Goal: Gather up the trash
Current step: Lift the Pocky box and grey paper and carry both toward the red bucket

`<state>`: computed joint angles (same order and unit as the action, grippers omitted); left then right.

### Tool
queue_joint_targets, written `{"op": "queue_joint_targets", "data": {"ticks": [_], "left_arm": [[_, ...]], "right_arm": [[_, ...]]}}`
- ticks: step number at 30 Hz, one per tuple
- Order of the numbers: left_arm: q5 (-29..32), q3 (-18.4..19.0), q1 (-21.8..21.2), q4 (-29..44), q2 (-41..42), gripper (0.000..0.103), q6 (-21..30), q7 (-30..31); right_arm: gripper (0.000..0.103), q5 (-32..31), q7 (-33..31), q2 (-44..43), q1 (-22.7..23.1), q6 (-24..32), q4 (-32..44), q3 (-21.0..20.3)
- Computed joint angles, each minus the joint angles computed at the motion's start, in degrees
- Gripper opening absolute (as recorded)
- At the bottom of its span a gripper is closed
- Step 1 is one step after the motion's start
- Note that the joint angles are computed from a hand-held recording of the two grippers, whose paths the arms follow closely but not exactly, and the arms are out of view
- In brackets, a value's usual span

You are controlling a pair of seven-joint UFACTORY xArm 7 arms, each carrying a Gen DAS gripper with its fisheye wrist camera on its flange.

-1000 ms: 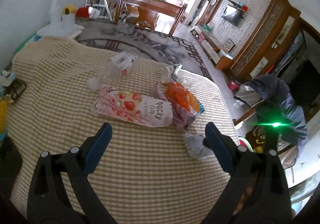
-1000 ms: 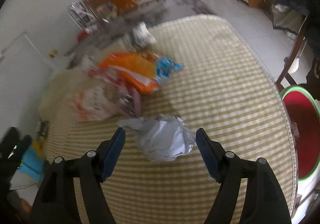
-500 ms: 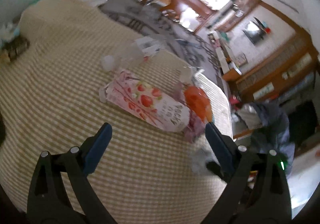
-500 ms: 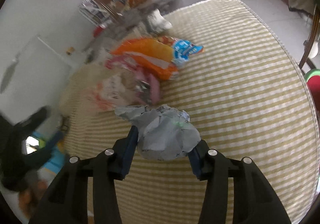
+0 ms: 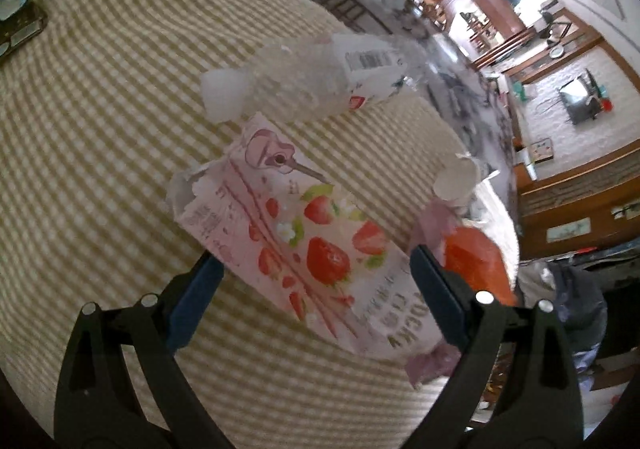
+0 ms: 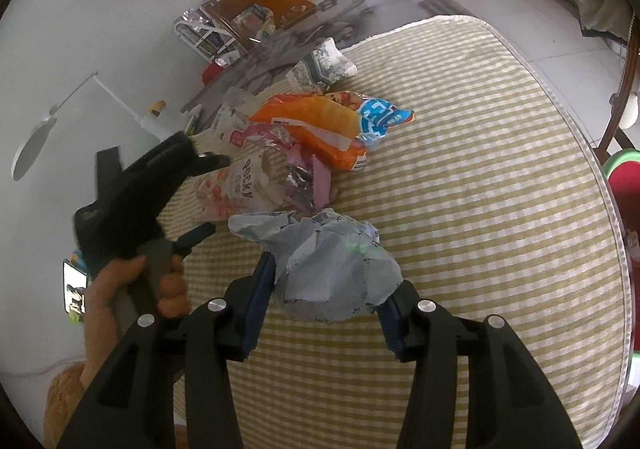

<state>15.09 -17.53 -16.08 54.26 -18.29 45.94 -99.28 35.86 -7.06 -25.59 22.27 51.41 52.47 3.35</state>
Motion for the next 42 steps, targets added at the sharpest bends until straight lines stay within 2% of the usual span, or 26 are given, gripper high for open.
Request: {"op": "queue_joint_targets", "data": {"ticks": [3, 10, 13, 15, 17, 18, 19, 20, 23, 26, 30, 33, 35, 39, 42], "left_arm": [[0.3, 0.6, 0.3, -0.7, 0.5, 0.094, -1.5, 1.0], [6.9, -0.7, 0.0, 5.6, 4.1, 0.094, 7.9, 5.4], [8.7, -0.2, -1.4, 7.4, 5.6, 0.094, 8.4, 9.3], [8.5, 0.5, -2.2, 7.8, 6.3, 0.087, 6.9, 11.6], [7.4, 1.3, -2.8, 7.4, 6.4, 0.068, 4.8, 13.6], [6.9, 1.7, -2.9, 7.1, 6.6, 0.064, 3.2, 14.3], [6.2, 2.0, -2.9, 6.5, 6.3, 0.048, 1.7, 14.6], [4.4, 2.7, -3.1, 5.1, 5.6, 0.041, -1.0, 15.5], [-0.3, 3.6, -3.0, 1.9, 3.7, 0.034, -6.3, 15.8], [-4.8, 3.7, -2.7, -1.6, 1.0, 0.034, -10.9, 16.0], [-8.0, 2.4, -2.5, -3.9, -2.5, 0.034, -13.7, 15.9], [-7.6, -0.1, -1.4, -4.0, -4.6, 0.034, -14.3, 13.6], [-5.2, -2.6, -0.2, -2.3, -5.3, 0.034, -11.9, 11.7], [5.2, -9.3, 1.9, 6.4, -3.2, 0.034, 0.2, 9.2], [13.9, -13.7, 1.5, 12.6, -0.7, 0.034, 8.5, 7.4]], "right_arm": [[0.048, 0.2, -0.1, 0.3, 0.1, -0.3, 0.2, 0.0], [0.049, -0.3, 0.0, 0.4, 0.0, -0.1, 0.2, 0.1], [0.049, -0.7, 0.4, 0.6, -0.2, -0.1, 0.2, 0.3], [0.049, -1.0, 0.6, 0.7, -0.3, -0.3, 0.2, 0.4], [0.049, -1.2, 0.8, 0.6, -0.3, -0.4, 0.1, 0.5], [0.049, -1.6, 1.0, 0.7, -0.4, -0.5, 0.1, 0.6], [0.049, -1.9, 1.2, 0.7, -0.4, -0.5, 0.1, 0.7], [0.049, -2.3, 1.4, 0.7, -0.5, -0.6, 0.0, 0.8], [0.049, -2.8, 1.9, 1.0, -0.7, -0.5, 0.0, 0.7], [0.049, -3.5, 2.7, 1.4, -1.0, -0.5, 0.1, 0.8], [0.049, -3.6, 2.6, 1.5, -1.0, -0.6, 0.1, 0.7], [0.049, -3.8, 2.5, 1.3, -0.9, -0.9, 0.0, 0.8], [0.049, -3.8, 2.4, 1.2, -0.8, -1.0, -0.1, 0.7], [0.049, -3.5, 2.1, 0.8, -0.7, -1.5, -0.4, 0.6], [0.049, -3.8, 2.0, 0.1, -0.6, -2.1, -0.7, 0.7]]}}
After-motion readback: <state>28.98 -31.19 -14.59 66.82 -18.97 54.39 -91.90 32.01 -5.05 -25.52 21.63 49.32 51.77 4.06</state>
